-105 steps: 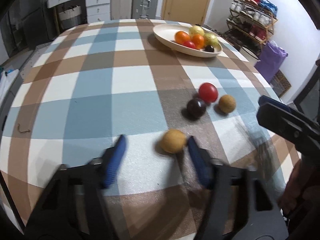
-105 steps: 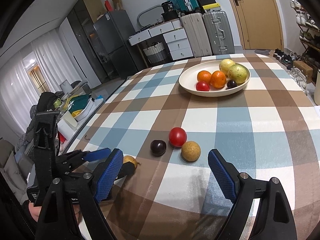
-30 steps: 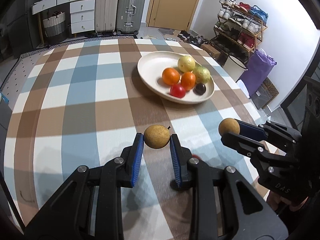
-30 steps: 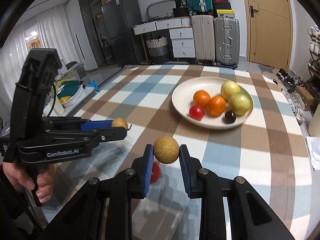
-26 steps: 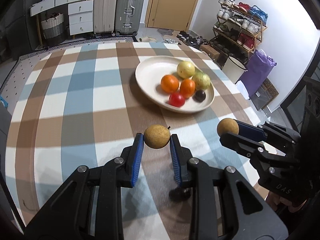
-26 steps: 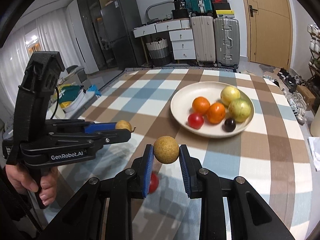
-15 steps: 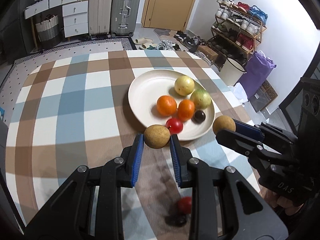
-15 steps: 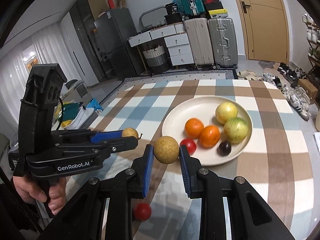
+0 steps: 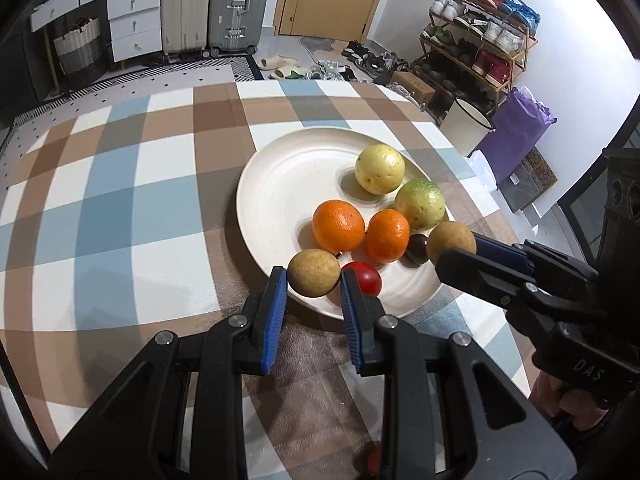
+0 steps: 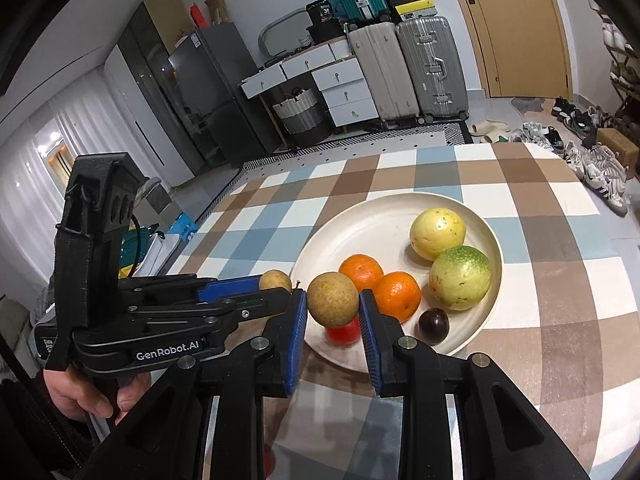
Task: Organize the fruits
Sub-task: 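Carry both tan fruits over to the cream plate, then lower both tan fruits onto the plate and open both grippers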
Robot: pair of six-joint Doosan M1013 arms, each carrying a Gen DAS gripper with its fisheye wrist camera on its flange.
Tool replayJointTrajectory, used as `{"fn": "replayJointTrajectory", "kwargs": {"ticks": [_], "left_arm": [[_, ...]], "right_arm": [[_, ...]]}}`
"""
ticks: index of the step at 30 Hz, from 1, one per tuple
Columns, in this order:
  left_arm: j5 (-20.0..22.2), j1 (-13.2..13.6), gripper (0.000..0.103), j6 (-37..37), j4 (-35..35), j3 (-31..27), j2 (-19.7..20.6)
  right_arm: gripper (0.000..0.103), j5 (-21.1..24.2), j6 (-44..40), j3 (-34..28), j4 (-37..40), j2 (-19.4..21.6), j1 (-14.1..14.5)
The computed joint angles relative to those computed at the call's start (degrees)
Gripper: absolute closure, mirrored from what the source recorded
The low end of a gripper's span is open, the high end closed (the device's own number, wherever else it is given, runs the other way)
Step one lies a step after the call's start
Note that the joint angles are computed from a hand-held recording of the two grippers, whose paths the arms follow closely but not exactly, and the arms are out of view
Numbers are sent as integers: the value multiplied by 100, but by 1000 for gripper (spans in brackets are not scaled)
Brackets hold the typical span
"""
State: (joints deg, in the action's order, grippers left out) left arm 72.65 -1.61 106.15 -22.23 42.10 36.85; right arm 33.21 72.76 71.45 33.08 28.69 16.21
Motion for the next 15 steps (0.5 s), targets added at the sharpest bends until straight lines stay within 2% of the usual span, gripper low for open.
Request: {"fn": "replayJointTrajectory", "kwargs": {"ticks": [8, 15], "left_arm": [[-43, -26, 79, 1, -53, -29, 85], [-61, -62, 79, -3, 1, -65, 142]], "right_arm": [[76, 135, 72, 16, 90, 73, -48], [76, 114, 277, 15, -267, 79, -11]]}}
